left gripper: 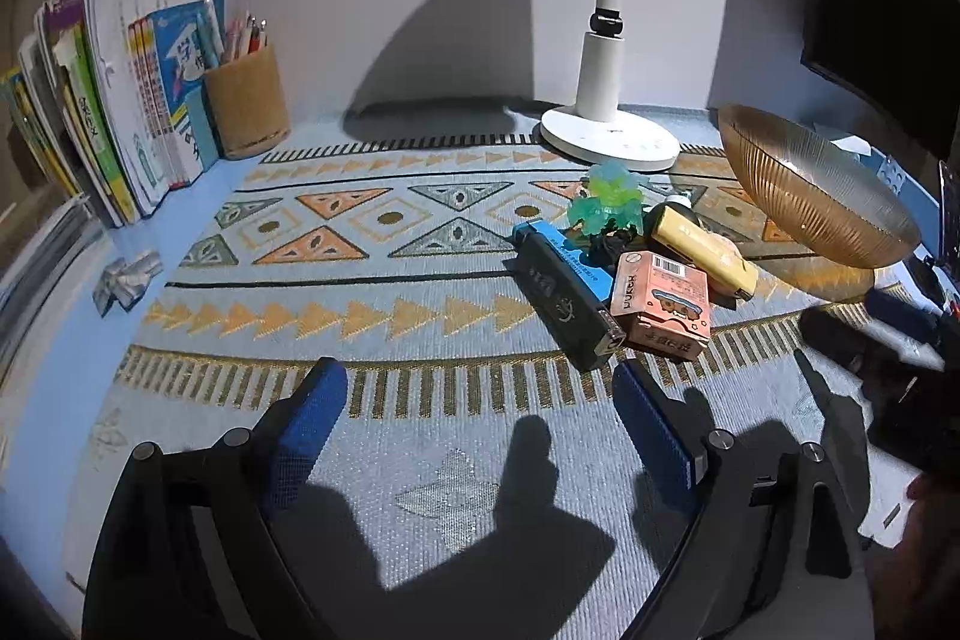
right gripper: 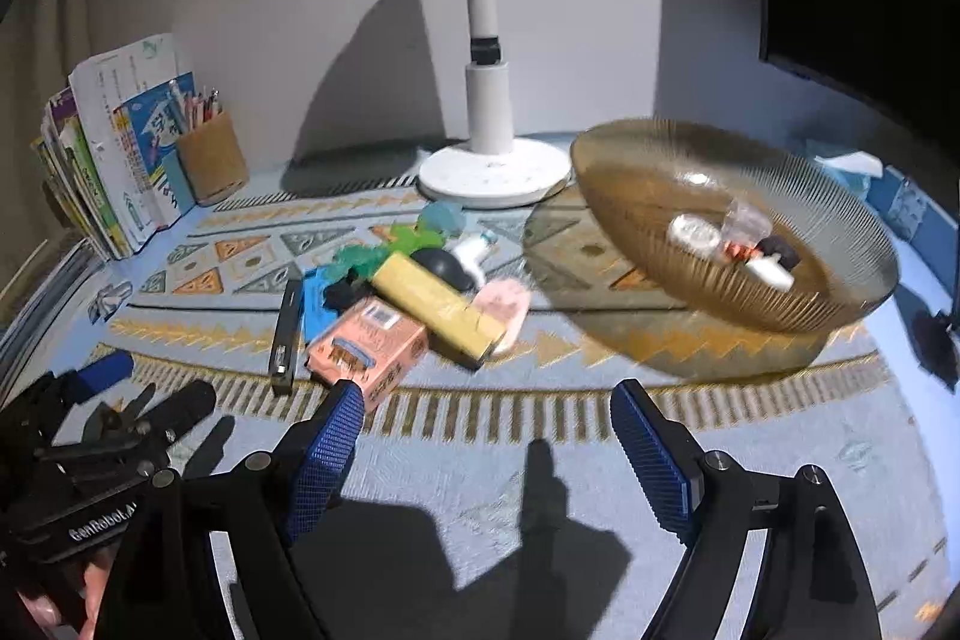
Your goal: Organize rigid objects
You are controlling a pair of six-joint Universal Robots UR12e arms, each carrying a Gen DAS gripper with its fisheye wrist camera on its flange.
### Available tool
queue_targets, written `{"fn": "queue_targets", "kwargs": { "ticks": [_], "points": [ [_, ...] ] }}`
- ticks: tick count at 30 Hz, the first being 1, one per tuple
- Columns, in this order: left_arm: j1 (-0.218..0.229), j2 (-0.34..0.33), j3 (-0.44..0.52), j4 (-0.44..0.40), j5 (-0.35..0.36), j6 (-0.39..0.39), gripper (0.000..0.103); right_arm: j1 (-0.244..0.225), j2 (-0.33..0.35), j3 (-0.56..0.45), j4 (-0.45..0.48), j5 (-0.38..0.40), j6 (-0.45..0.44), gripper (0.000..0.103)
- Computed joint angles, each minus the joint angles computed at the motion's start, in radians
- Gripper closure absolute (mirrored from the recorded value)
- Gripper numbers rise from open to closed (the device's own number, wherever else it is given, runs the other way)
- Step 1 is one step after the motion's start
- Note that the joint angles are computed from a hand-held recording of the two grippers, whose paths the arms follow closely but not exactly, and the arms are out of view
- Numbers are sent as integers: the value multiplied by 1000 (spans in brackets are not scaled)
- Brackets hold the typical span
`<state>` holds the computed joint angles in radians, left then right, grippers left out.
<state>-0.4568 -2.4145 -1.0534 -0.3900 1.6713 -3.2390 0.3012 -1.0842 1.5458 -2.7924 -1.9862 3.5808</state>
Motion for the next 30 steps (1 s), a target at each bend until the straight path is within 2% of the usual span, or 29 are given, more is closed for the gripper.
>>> {"fn": "queue_targets", "kwargs": {
  "ticks": [1, 3, 5, 11, 23, 30],
  "points": [
    [0, -1, 2, -6, -1, -2, 14, 3, 4, -9, 30, -10, -1, 20],
    [2, -2, 6, -20, -8, -7, 14, 8, 6, -6, 6, -32, -24, 19],
    [5, -2, 8, -31, -18, -16, 14, 10, 9, -10, 15, -36, -25, 12],
    [8, -2, 8, -46, -17, -48, 13, 11, 12, -16, 32, -38, -23, 12],
    [10, -3, 14, -63, -25, -53, 12, 17, 18, -25, 39, -61, -51, 11],
    [11, -3, 15, -66, -25, -55, 12, 11, 13, -20, 39, -44, -25, 11]
  ]
}}
